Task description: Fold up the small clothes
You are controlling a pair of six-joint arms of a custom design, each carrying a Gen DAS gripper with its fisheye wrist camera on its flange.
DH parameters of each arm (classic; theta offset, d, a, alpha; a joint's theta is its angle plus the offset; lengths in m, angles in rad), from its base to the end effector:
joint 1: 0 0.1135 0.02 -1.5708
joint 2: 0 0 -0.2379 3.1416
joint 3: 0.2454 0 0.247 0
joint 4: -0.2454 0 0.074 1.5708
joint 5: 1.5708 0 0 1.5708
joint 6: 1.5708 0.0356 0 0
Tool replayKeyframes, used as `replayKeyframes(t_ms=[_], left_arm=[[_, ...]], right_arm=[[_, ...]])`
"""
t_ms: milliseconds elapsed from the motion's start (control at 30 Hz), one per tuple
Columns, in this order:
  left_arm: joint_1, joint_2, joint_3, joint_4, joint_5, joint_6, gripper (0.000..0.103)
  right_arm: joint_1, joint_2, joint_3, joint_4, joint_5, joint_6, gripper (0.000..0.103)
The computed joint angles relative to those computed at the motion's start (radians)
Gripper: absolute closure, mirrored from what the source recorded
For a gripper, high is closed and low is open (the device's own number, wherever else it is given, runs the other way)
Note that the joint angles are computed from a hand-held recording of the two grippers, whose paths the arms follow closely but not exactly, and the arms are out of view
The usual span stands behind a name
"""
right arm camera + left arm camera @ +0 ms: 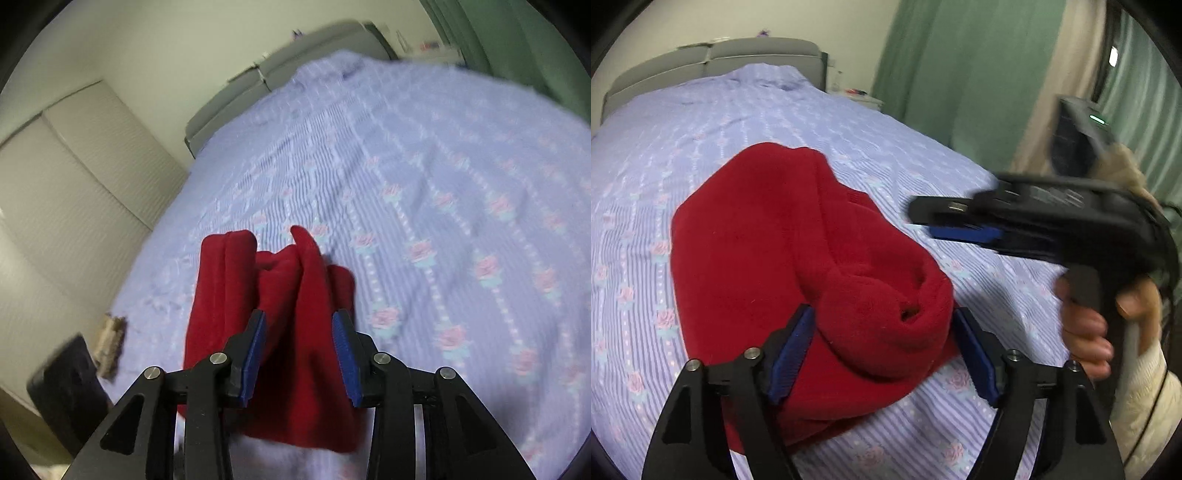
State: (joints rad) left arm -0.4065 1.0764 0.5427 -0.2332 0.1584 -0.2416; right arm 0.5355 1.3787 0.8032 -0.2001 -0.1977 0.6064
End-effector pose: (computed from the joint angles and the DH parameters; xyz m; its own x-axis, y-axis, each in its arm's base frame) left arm 0.2022 -0.0931 0.1769 -0.7372 0.0601 -0.6730 0.3279 0.9027 -0.2786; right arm 0.2424 0.1520 0.1907 -0.8487 0.1463 -0.5083 -0.1671 0.8377 0.5199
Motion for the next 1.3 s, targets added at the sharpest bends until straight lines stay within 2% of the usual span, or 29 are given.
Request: replayKeyframes(t_ms=[200,300,367,467,533,567,633,733,767,800,833,867,967,1033,1100,1300], left_arm=[[0.055,-0.055,0.003,-0.088,0.118,0.127,0.017],[0.038,-0.113,0.013,-0.168,0.084,0.161,0.017],[0.031,-0.222,0.008,-0.251,0.087,0.184,0.017],[0.113,-0.425,-0.022,-0.371,0.18,0.242,0.015],[0.197,-0.549,-0.066,-0.408,0.153,0.276,0.015],[0.237,-0.562,-0.082,-0.407,0.139,0.304,0.017],[0.333,-0.522,-0.1,-0.393,0.163,0.337,0.041],[0.555,-0.441,-0.114,-0.368,0.345,0.377,0.053],[0.577,-0.444,-0.123,-0.356,0.353,0.36,0.054],[0.585,-0.417,-0.126,-0.319,0.354,0.326,0.06],[0.596,-0.349,-0.109,-0.277,0.395,0.303,0.064],[0.59,-0.282,-0.085,-0.232,0.433,0.277,0.065],[0.475,-0.186,-0.04,-0.107,0.398,0.165,0.065],[0.417,-0.075,0.016,-0.084,0.368,0.149,0.065],[0.402,0.057,0.067,-0.085,0.415,0.149,0.065],[0.466,0.038,-0.008,-0.074,0.526,0.166,0.066]], right_arm=[[-0.058,0.196,0.096,0.083,-0.175,0.073,0.064],[-0.082,0.296,0.162,0.087,-0.233,0.127,0.064],[-0.091,0.359,0.21,0.076,-0.269,0.153,0.064],[-0.089,0.413,0.252,0.065,-0.271,0.162,0.064],[-0.082,0.424,0.256,0.068,-0.268,0.152,0.064],[-0.077,0.428,0.262,0.062,-0.263,0.141,0.064],[-0.066,0.437,0.286,0.039,-0.243,0.124,0.064],[-0.054,0.441,0.308,0.013,-0.22,0.113,0.064],[-0.05,0.44,0.314,0.004,-0.215,0.106,0.064],[-0.048,0.441,0.321,-0.003,-0.213,0.098,0.064],[-0.04,0.441,0.337,-0.017,-0.207,0.097,0.064],[-0.037,0.446,0.35,-0.027,-0.206,0.093,0.064],[-0.035,0.477,0.392,-0.043,-0.218,0.118,0.064],[-0.041,0.495,0.417,-0.056,-0.236,0.141,0.064],[-0.051,0.499,0.414,-0.051,-0.262,0.16,0.064],[-0.057,0.534,0.448,-0.086,-0.292,0.158,0.064]])
